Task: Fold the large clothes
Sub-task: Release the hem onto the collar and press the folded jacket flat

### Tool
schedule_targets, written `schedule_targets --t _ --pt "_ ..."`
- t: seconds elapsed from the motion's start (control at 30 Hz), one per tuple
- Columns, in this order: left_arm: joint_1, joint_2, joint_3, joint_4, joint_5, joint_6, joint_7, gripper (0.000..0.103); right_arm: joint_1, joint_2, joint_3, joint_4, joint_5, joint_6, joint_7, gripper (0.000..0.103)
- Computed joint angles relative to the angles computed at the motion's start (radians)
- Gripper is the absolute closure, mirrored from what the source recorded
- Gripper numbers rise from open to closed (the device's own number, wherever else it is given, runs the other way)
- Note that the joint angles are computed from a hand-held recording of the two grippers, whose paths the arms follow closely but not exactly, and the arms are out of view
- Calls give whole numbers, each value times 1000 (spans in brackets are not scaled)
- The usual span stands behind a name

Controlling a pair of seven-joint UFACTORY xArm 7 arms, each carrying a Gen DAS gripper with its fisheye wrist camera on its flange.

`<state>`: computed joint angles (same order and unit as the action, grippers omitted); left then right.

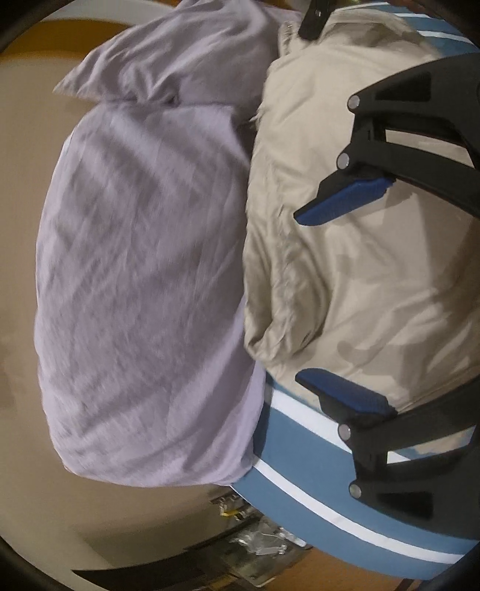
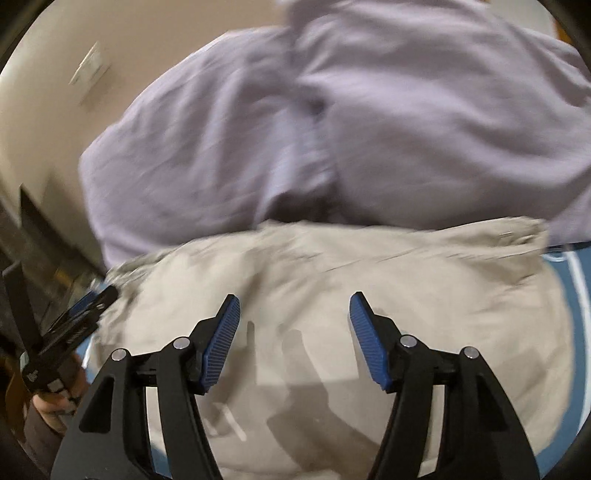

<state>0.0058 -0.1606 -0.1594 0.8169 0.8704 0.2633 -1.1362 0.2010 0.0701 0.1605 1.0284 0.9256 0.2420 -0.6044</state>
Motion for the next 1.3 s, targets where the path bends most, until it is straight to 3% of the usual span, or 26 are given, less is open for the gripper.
schedule_targets --t 0.13,0.2,0.37,0.43,0.57,0.73,0.77,0.83,0.93,1.1,1.17,1.23,1.3 --pt "-20 -11 -11 -16 -13 0 24 23 46 29 13 2 -164 -13 151 39" --pt "-23 -14 -18 -22 -14 -3 29 23 74 62 -2 8 -325 -24 291 41" --pt "-19 -9 -29 -27 23 -21 6 23 175 134 -106 8 -742 -93 634 72" --pt "-20 -5 -29 -27 27 -34 2 23 174 142 -111 1 -800 -141 681 93" --pt "-21 6 -31 -17 44 -51 -15 23 145 150 -98 16 -857 -189 755 99" --pt "-18 18 -39 5 118 -59 -73 23 301 162 -308 39 -1068 -266 999 100" --pt "-20 22 -39 13 136 -58 -88 23 356 173 -377 50 -1107 -279 1055 100" --pt "-26 34 -37 30 169 -55 -119 23 353 198 -395 69 -1133 -283 1096 100" --pt "-43 62 -27 67 221 -46 -173 23 258 244 -305 97 -1113 -263 1074 100" --pt "-99 118 8 127 256 -10 -219 23 247 289 -289 127 -1132 -252 1054 96" --pt "-119 128 22 135 274 -4 -233 23 178 252 -220 84 -1123 -278 997 84" --pt "-136 136 32 142 311 15 -256 23 106 201 -154 15 -1097 -332 948 45" --pt "-148 142 42 144 318 20 -262 23 -1 146 -62 -73 -1083 -427 916 40"
